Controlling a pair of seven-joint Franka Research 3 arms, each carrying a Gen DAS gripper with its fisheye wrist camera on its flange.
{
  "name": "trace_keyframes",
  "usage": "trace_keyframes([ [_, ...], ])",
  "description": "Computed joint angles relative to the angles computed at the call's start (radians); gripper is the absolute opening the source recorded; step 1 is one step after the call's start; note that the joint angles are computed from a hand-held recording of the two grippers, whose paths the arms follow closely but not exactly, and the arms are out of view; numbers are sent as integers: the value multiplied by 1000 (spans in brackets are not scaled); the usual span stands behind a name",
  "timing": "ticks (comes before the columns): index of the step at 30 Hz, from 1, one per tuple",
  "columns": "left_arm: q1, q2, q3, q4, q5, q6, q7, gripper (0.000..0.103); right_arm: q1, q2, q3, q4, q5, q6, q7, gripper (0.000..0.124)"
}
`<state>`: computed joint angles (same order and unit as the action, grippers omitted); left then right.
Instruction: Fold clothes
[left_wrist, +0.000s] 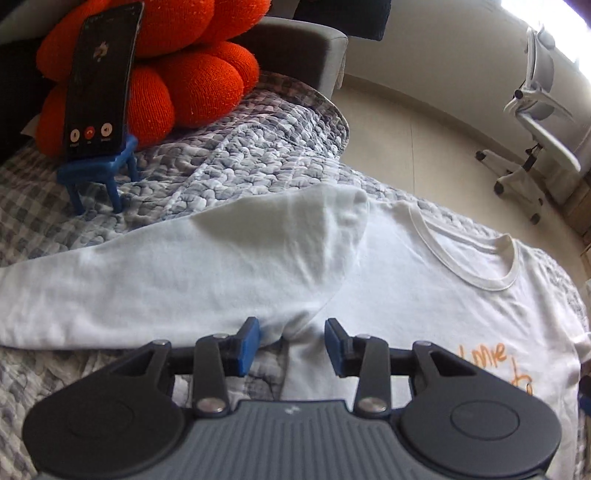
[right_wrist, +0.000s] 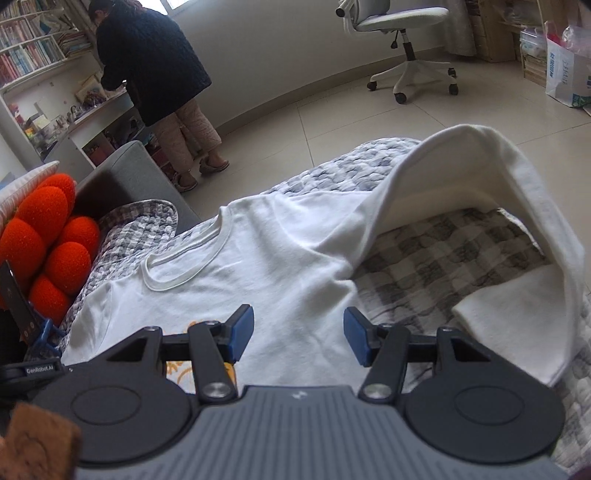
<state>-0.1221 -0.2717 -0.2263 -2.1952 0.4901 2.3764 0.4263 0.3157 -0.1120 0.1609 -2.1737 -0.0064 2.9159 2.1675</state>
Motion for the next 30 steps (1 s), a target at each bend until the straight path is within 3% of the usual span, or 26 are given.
trace_keyframes([
  [4,-30,-20,-21,5,-25,9,-11,44,-42,-42,2,-41,-58,11,34,58],
  [7,-51,-8,-52,13,4,17,-25,57,-78,-70,13,-66,-104,8,51,58],
  [8,-58,-3,-59,8,14,36,-39,62,-89,-77,18,-73,-116,7,58,58],
  [11,-58,7,-78,-33,81,131,-127,62,-146,-108,50,-99,-188,11,116,58],
  [12,-54,19,-89,-36,113,141,-162,62,-181,-124,74,-110,-240,12,158,58],
  [14,-74,73,-89,14,81,63,-159,61,-239,-153,118,-128,-331,1,225,58],
  [17,-94,93,-89,30,130,76,-193,63,-305,-182,168,-144,-457,-9,287,58],
  [21,-116,124,-87,59,178,66,-209,63,-430,-197,262,-129,-729,-42,429,60],
  [24,-126,134,-78,71,201,67,-217,63,-423,-190,246,-125,-800,-85,454,60],
  [30,-125,122,-61,54,191,107,-253,63,-334,-141,157,-104,-784,-163,403,59],
])
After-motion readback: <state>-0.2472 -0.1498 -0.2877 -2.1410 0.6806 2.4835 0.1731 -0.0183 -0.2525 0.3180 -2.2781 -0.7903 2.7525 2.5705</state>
